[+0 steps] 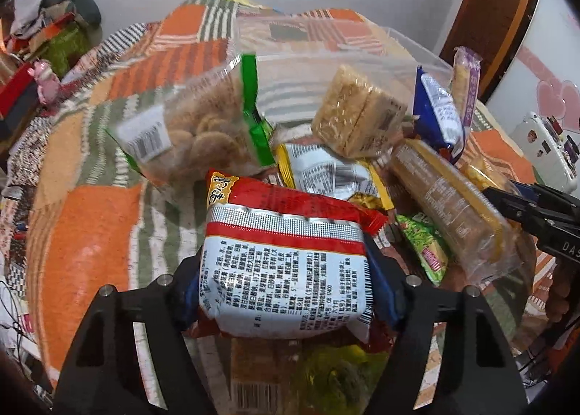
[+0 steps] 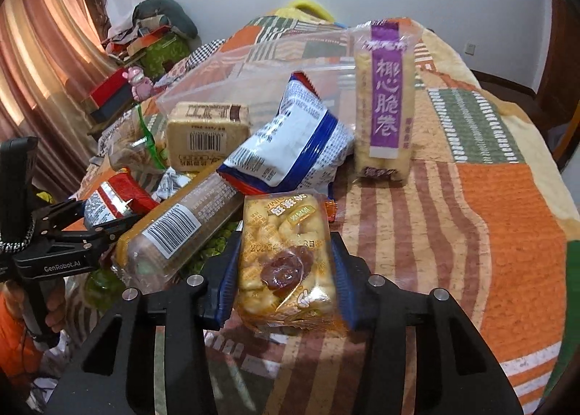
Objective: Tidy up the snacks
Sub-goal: 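Carry both held snacks into the clear plastic box and open both grippers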
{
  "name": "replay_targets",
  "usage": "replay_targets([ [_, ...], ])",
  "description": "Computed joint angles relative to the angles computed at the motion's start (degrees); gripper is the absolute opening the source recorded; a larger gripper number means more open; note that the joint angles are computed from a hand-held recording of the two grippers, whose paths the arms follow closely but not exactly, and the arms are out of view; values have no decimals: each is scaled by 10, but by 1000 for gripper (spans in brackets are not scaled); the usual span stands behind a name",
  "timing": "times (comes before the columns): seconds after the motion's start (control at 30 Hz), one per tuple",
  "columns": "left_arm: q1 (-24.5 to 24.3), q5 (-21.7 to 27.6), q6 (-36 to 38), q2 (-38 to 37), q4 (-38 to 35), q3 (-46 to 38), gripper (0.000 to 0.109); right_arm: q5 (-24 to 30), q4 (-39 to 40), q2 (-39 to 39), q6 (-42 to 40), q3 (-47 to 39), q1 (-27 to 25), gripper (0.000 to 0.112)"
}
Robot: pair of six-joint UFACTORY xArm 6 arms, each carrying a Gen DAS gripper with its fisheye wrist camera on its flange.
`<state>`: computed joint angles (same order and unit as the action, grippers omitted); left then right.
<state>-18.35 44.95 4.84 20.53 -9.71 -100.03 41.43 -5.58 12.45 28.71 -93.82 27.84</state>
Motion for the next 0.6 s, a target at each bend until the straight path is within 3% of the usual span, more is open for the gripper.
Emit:
replay_targets([
  [0.33,-8,-54,-18,-35,32,-10,73,-31,-69,-11,45,-19,-2,42],
  [0.6,-13,-20,-32,88,43,-226,73,-49,-108,33,53,-101,-11,42],
])
